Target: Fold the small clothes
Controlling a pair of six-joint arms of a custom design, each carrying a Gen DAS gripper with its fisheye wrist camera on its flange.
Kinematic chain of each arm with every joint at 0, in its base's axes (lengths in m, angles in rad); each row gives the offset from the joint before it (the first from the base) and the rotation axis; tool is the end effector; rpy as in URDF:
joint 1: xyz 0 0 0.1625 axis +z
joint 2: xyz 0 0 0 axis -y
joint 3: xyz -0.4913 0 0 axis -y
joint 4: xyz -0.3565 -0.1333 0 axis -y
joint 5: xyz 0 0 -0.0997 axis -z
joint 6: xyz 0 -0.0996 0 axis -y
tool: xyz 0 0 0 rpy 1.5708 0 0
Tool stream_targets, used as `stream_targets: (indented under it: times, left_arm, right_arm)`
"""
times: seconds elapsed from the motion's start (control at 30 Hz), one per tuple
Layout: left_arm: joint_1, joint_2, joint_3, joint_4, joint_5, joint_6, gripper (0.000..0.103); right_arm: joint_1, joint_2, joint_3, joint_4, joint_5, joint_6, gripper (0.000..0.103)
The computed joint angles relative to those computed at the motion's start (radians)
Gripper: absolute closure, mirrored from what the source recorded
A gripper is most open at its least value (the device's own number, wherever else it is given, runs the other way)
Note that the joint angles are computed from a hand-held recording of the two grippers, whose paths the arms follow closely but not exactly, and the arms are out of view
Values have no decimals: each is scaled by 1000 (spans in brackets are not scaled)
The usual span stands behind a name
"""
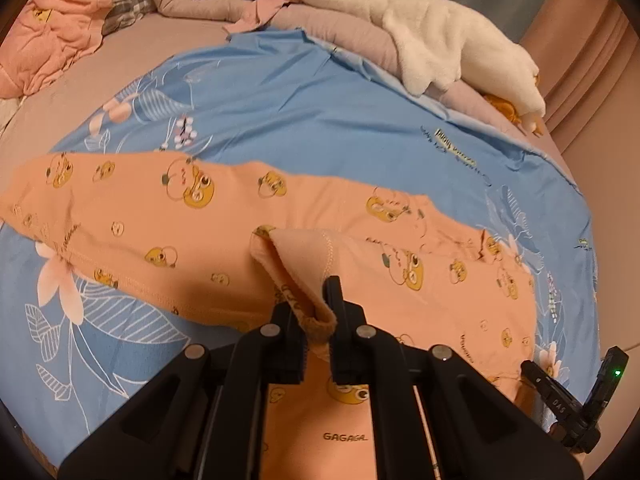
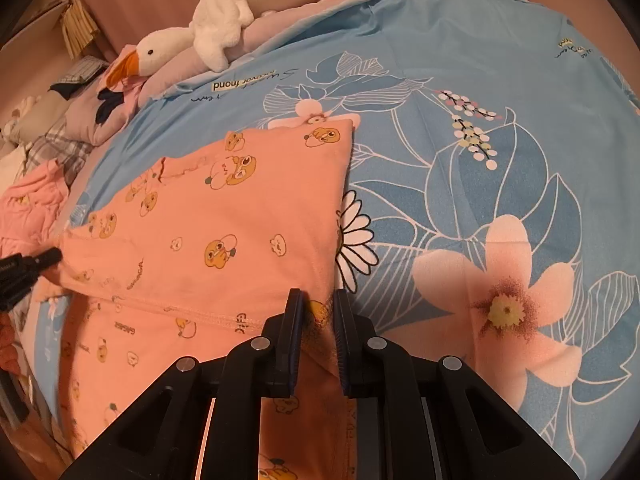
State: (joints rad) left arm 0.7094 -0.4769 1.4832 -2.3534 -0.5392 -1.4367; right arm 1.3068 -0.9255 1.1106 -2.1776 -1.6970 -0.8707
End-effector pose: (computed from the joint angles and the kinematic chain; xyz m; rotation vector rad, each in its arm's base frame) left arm -0.3985 -0.6305 0.0148 -0.5136 2.2540 -1.0874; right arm -0.0863 -0.7819 0.4401 0.7950 -2.6659 0.4076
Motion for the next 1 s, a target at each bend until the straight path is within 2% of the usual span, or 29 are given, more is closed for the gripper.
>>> stream_targets:
  times: [0.43, 0.7, 0.83, 1.0]
  left_arm:
    - [27, 2, 33, 2, -63, -28, 94]
    - [39, 3, 40, 1, -86, -29, 90]
    - [43, 2, 73, -76, -88, -5, 89]
    - [43, 12, 61, -55, -75, 16, 89]
  right_arm:
    - [0, 0, 2, -3, -1, -1, 88]
    - [0, 2, 7, -14, -8, -5, 88]
    - [1, 1, 7, -13, -8, -3, 88]
    - [1, 1, 10, -23, -13, -8, 88]
